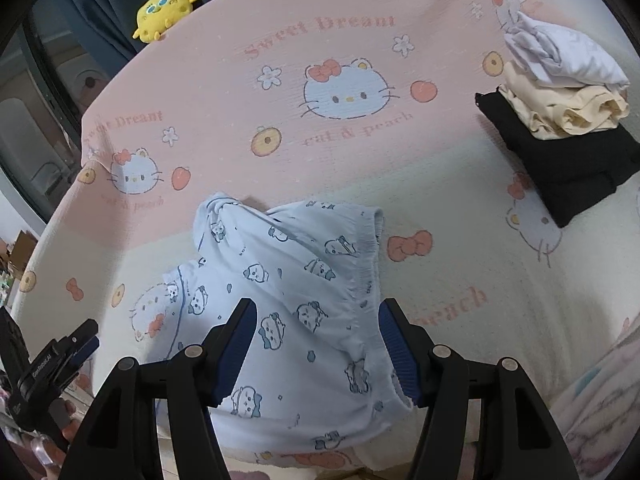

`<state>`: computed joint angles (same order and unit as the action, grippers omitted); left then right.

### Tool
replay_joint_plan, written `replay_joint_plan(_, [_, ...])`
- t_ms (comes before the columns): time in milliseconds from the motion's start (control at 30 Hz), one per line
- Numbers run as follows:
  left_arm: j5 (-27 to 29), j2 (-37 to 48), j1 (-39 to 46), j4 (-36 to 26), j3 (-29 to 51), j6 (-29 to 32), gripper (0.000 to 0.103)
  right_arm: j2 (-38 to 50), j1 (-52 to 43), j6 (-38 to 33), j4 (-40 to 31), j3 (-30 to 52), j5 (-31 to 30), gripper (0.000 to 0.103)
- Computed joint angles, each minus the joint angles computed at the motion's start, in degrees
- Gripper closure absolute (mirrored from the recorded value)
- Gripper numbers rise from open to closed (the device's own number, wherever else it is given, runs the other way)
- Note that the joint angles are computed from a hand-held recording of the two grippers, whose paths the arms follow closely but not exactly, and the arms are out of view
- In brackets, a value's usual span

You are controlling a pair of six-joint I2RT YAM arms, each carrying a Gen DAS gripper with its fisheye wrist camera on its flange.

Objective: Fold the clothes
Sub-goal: 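Open both grippers and release the pants onto the blanket, then pinch the pants fabric with the left gripper while the right gripper pinches the waistband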

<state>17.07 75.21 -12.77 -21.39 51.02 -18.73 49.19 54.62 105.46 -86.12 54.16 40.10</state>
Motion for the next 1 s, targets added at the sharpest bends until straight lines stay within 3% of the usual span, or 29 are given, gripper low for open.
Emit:
replay_joint_plan(233, [-0.44, 8.61, -1.72, -2.08, 7.61, -1.04, 0.042, -7.02, -21.74, -25.41, 13.59, -6.13, -9.23, 0.04])
replay_joint_plan(367, [-0.7, 15.08, -3.61, -7.41, 15.55, 0.64, 0.042, -8.07, -39.09, -42.72, 21.15, -8.2, -20.22, 0.04])
replay_joint_plan(567, [-1.08, 24.17, -5.94, -12.78, 27.06, 6.29, 0.042, -5.28, -58.2, -60.19, 28.77, -9.46, -33.68, 0.04])
replay_joint_plan(733, [1.4, 33.57, -5.93, -17.08, 36.79, 7.71, 0.042, -2.75, -68.35, -67.42, 35.8, -13.05, -42.01, 0.04])
replay_joint_plan(1000, [3.59, 42.93, -4.56, -17.7, 45.29, 3.7, 0.042, -1.61, -79.48, -70.35, 41.35, -18.42, -53.69, 0.04])
